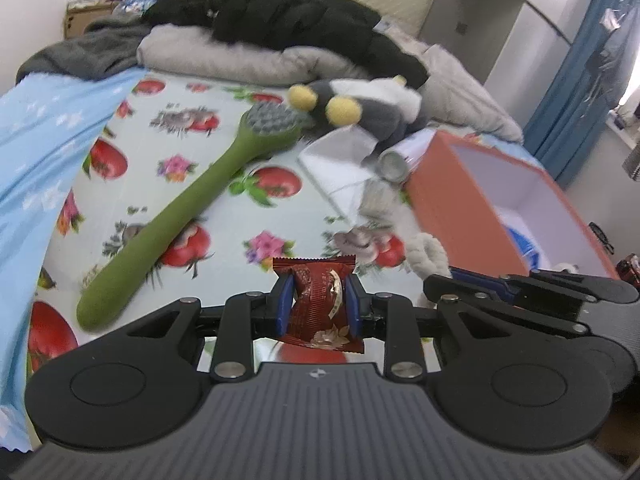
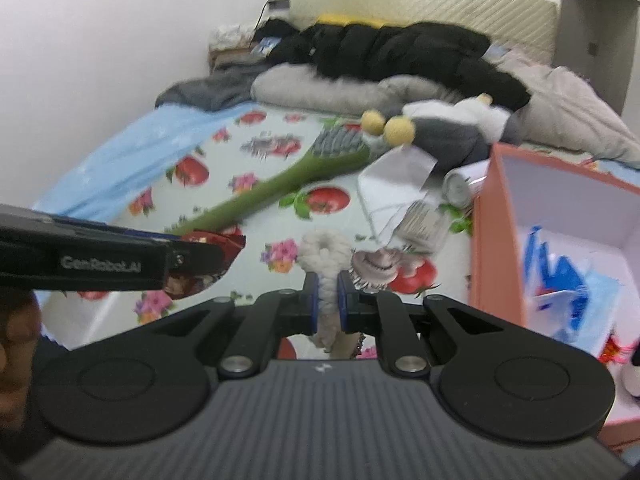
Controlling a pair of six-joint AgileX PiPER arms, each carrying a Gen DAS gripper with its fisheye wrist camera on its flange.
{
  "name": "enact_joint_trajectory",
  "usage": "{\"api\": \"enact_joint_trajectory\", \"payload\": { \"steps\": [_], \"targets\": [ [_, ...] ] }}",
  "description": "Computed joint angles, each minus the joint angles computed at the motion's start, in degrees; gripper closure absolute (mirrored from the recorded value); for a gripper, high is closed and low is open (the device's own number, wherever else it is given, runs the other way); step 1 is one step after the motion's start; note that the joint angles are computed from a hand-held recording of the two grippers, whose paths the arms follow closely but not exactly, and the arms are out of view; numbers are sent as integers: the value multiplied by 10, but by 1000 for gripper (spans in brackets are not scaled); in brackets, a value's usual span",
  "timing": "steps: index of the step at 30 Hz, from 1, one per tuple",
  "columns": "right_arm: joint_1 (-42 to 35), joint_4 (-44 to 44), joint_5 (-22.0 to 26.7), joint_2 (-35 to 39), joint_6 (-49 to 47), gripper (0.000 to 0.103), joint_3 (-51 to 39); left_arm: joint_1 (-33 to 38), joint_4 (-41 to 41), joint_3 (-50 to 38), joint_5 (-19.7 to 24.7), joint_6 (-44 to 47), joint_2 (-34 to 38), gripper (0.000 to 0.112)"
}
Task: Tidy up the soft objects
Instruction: 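Carry the wrapper and hair tie over the pink box with both grippers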
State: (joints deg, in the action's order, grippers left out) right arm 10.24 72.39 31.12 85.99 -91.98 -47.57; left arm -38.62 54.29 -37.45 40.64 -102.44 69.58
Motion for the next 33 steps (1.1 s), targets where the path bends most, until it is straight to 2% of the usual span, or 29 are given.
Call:
{"api": "enact_joint_trajectory", "payload": {
  "steps": [9, 20, 26, 33],
  "targets": [
    [-70, -24, 64, -85, 53, 90, 6, -89, 4, -66, 82, 6, -13, 80],
    [-159, -38, 132, -145, 75, 90, 7, -157, 8, -142, 139, 28, 9, 80],
    [-215, -41, 163, -153, 75, 90, -6, -163, 4, -180, 122, 46, 38, 80],
    [-285, -50, 185, -142, 77, 90, -23, -145, -13, -244, 64, 98, 101, 80]
  ]
}}
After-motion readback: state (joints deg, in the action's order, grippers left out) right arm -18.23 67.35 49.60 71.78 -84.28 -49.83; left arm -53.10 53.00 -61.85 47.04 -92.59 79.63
